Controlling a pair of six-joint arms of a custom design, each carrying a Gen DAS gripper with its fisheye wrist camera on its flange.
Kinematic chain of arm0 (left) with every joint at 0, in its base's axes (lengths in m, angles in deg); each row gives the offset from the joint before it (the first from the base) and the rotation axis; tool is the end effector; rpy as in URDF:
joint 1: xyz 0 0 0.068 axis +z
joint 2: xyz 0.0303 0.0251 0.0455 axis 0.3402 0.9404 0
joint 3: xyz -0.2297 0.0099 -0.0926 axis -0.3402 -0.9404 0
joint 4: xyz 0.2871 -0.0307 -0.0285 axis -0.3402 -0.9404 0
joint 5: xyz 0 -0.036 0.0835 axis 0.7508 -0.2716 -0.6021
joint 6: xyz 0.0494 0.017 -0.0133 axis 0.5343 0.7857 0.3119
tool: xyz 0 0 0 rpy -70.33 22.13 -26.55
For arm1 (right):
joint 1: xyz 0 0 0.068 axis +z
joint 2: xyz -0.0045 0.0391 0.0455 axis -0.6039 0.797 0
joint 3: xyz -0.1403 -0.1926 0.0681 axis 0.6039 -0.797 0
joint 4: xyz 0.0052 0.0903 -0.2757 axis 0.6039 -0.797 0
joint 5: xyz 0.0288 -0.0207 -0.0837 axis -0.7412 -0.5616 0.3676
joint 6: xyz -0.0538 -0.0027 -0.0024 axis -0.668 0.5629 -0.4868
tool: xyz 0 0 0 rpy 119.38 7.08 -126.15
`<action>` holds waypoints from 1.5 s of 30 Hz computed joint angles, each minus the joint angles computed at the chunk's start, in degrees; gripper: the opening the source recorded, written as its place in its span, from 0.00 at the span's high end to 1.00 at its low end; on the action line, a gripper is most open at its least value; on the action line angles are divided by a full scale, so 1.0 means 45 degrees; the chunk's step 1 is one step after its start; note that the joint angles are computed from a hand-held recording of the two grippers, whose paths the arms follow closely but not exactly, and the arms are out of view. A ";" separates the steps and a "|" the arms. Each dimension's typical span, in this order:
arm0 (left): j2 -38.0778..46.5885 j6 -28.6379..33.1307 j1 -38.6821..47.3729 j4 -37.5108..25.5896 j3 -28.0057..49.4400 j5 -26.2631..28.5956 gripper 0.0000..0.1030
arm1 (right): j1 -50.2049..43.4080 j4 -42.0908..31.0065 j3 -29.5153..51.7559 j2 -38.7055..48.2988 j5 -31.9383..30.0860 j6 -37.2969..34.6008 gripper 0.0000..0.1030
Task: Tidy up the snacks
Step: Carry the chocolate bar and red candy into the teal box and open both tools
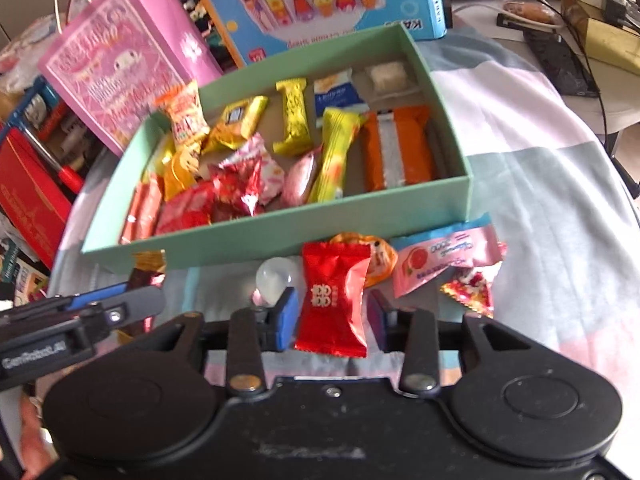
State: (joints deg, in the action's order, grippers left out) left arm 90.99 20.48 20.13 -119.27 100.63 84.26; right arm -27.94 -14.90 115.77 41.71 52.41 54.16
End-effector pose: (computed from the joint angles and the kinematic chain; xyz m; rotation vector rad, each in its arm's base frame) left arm 0.2719 -0.0093 0.2630 0.2090 2.5214 -0.3516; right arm 0.2392 0.0427 0.2102 0.2168 2.5037 0.3515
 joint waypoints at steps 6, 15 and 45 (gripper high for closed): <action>0.0367 0.0151 0.0591 0.0026 -0.0035 0.0326 0.64 | 0.0844 0.0693 0.0147 0.1089 0.1001 0.0168 0.61; 0.0714 0.0012 0.0701 0.0212 -0.0130 0.0525 0.64 | 0.1382 0.0935 -0.0151 0.0833 0.1908 -0.0162 0.68; 0.8126 -0.1150 -0.1245 0.0363 0.8882 -0.0392 0.64 | -0.2694 0.1040 0.7709 0.6752 -0.1923 -0.1270 0.68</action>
State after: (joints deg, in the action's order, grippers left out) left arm 127.55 15.30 14.53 -117.64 140.60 82.50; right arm -40.06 -10.22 150.46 72.09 43.75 48.45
